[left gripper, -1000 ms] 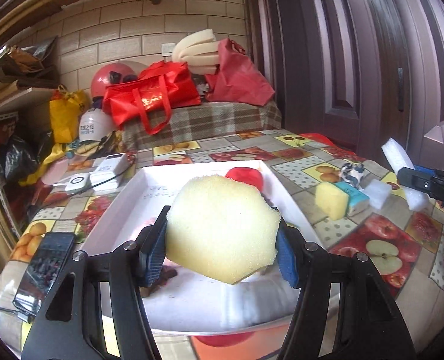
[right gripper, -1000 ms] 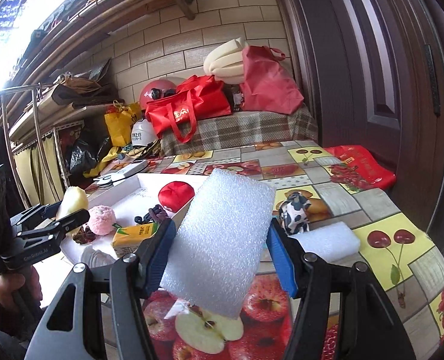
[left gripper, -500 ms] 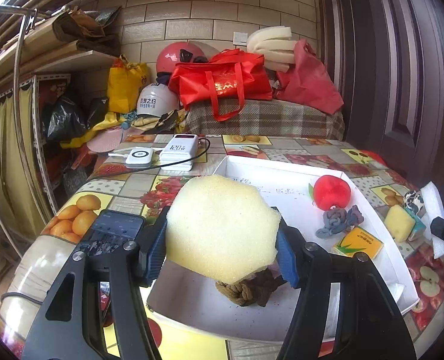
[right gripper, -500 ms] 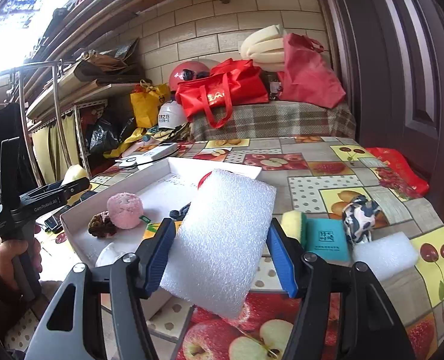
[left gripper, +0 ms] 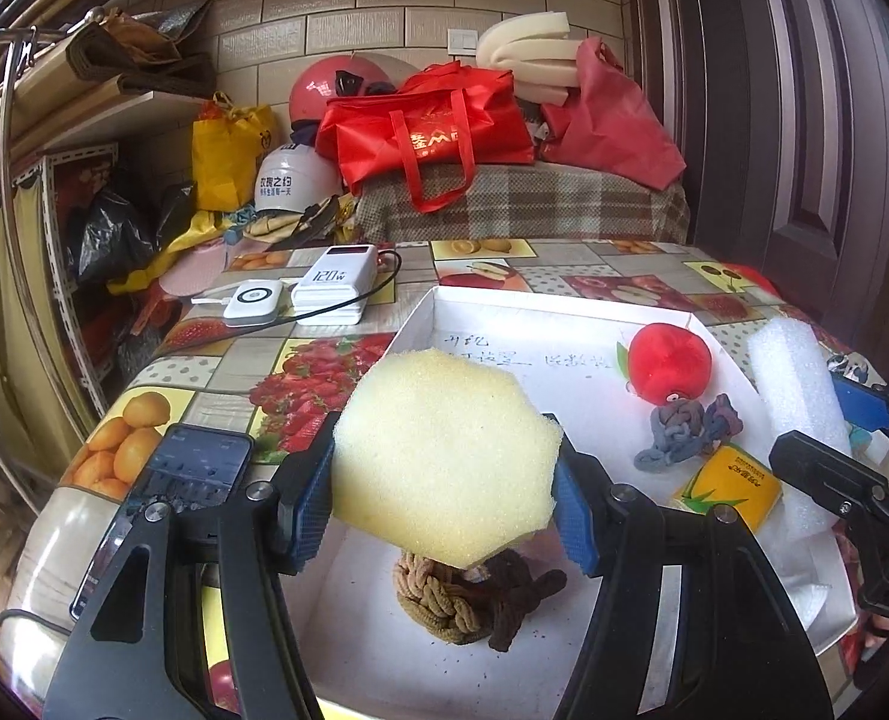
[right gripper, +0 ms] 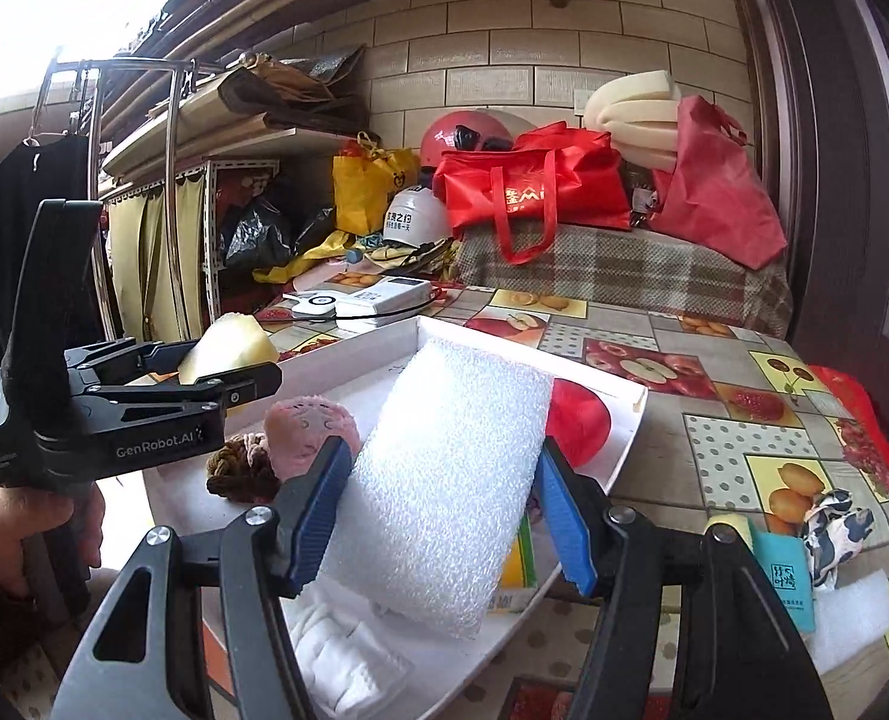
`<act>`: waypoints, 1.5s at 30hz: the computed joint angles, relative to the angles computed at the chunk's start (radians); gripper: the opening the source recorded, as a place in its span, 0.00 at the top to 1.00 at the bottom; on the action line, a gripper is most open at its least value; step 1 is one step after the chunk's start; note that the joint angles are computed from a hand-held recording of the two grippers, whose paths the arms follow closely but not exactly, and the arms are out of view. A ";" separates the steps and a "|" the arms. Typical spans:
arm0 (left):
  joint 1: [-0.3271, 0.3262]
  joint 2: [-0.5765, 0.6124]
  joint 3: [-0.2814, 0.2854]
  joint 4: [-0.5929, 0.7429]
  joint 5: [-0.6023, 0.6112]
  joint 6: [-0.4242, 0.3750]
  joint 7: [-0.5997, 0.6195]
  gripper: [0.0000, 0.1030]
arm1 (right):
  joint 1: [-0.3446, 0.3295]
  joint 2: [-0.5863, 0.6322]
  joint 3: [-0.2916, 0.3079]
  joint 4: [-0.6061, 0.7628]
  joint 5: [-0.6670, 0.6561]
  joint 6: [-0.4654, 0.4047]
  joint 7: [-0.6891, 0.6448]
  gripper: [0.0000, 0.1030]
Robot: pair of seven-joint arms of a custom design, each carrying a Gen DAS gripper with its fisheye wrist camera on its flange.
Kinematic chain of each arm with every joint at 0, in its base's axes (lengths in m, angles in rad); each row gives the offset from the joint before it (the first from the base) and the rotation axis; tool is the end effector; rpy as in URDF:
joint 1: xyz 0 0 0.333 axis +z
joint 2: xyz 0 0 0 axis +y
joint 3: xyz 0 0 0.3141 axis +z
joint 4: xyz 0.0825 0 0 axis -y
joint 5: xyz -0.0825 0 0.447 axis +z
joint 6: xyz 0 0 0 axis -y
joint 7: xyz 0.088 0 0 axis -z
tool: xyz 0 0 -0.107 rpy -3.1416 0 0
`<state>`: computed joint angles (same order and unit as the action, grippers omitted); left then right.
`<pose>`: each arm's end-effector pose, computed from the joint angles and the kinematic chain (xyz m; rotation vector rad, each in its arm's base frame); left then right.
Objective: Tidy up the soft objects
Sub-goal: 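Carry the sponge and foam sheet into the white tray and open both grippers, then withdraw both open grippers from the tray toward the remaining items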
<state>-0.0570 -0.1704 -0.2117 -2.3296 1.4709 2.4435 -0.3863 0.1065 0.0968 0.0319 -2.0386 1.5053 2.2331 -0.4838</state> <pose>0.5411 -0.1483 0.3980 -1.8535 1.0017 -0.6282 0.6371 0.1189 0.3943 -1.9295 0.3601 -0.3102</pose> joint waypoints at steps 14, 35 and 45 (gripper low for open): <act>-0.021 0.025 -0.010 0.029 0.057 -0.122 -0.034 0.36 | 0.024 0.040 0.030 0.053 0.006 0.071 0.023 0.38; -0.026 0.026 -0.006 0.030 0.030 -0.151 -0.029 0.00 | 0.030 0.026 0.028 0.034 0.108 0.115 -0.055 0.17; -0.027 0.021 -0.004 0.024 0.049 -0.143 -0.039 0.00 | 0.022 0.017 0.019 0.021 0.153 0.078 -0.077 0.00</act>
